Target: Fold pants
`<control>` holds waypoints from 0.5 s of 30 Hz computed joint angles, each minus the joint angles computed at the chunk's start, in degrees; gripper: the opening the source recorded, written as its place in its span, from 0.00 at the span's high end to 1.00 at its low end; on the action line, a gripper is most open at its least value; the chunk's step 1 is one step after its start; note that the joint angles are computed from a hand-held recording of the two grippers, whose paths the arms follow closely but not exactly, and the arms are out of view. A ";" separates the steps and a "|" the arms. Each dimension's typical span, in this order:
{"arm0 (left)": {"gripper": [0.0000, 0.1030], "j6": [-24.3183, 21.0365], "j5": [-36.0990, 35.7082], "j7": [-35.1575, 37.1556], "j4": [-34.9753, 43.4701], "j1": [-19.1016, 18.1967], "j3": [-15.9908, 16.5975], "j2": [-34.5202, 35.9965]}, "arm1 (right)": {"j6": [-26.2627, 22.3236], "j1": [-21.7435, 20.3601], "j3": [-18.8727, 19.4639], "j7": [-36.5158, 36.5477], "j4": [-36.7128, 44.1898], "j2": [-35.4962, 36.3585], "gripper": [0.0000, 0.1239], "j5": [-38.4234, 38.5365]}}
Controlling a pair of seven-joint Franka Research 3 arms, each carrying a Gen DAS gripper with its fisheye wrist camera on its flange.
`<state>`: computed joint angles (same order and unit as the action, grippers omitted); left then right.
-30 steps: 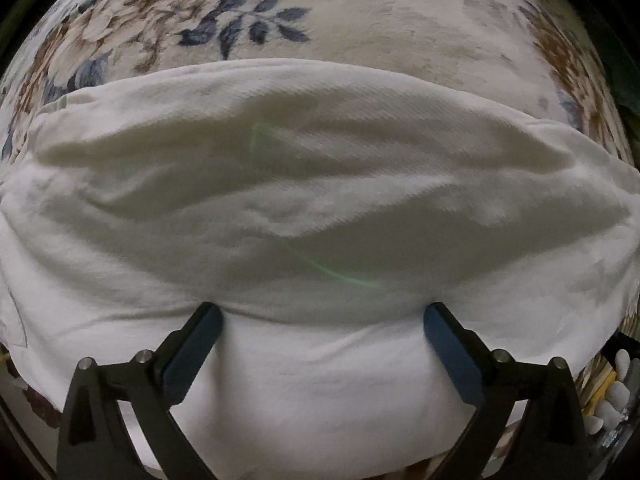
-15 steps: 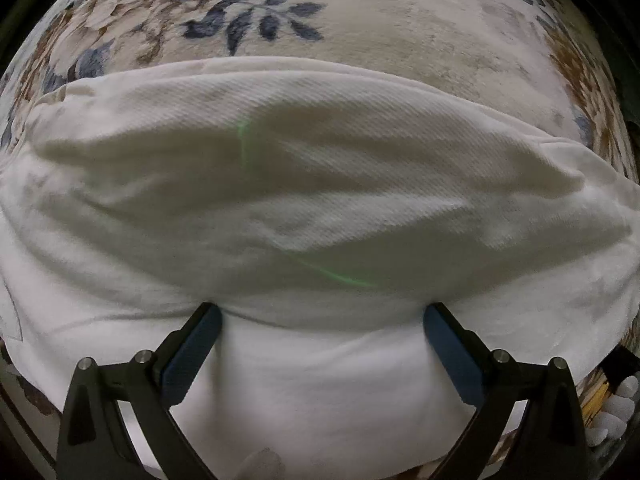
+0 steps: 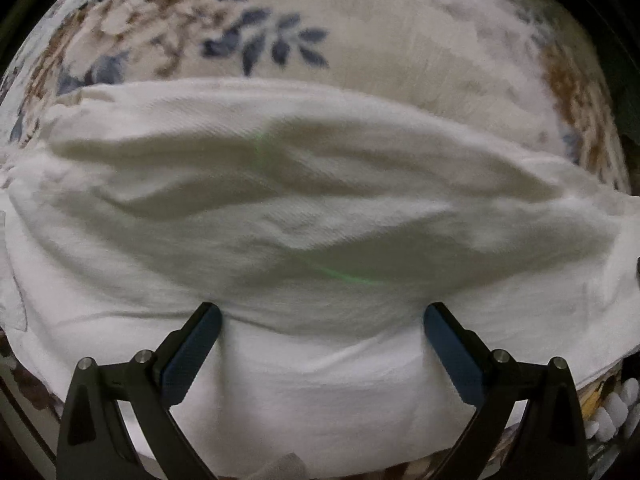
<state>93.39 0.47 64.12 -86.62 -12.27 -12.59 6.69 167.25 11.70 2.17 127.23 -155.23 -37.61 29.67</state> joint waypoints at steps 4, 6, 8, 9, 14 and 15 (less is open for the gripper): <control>0.00 2.10 -0.29 -0.13 -1.43 0.85 0.65 -3.20 | -0.23 3.95 0.06 -2.49 6.61 3.76 0.93 -0.01; 0.00 2.75 -1.25 0.16 -2.36 1.66 1.25 -5.16 | -1.13 5.41 1.30 -2.69 9.22 5.19 0.93 0.04; 0.00 3.08 -2.44 0.80 -3.41 2.83 2.20 -7.44 | -1.13 7.58 2.61 -2.84 11.89 7.37 0.93 0.56; 0.00 3.17 -2.87 1.26 -3.96 3.43 2.70 -8.51 | -1.24 9.36 3.22 -3.11 13.87 9.35 0.93 1.09; 0.00 2.16 -3.95 4.86 -8.14 7.09 5.99 -15.16 | -0.39 11.70 9.25 2.00 21.98 18.97 0.93 -0.79; 0.00 2.17 -3.57 5.49 -9.39 7.72 6.51 -16.65 | -0.04 12.55 10.66 3.37 24.36 21.92 0.94 -1.66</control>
<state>95.57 -3.10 69.62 -96.01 -4.55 -6.07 -9.96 167.21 24.25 12.83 130.60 -130.87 -15.69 28.00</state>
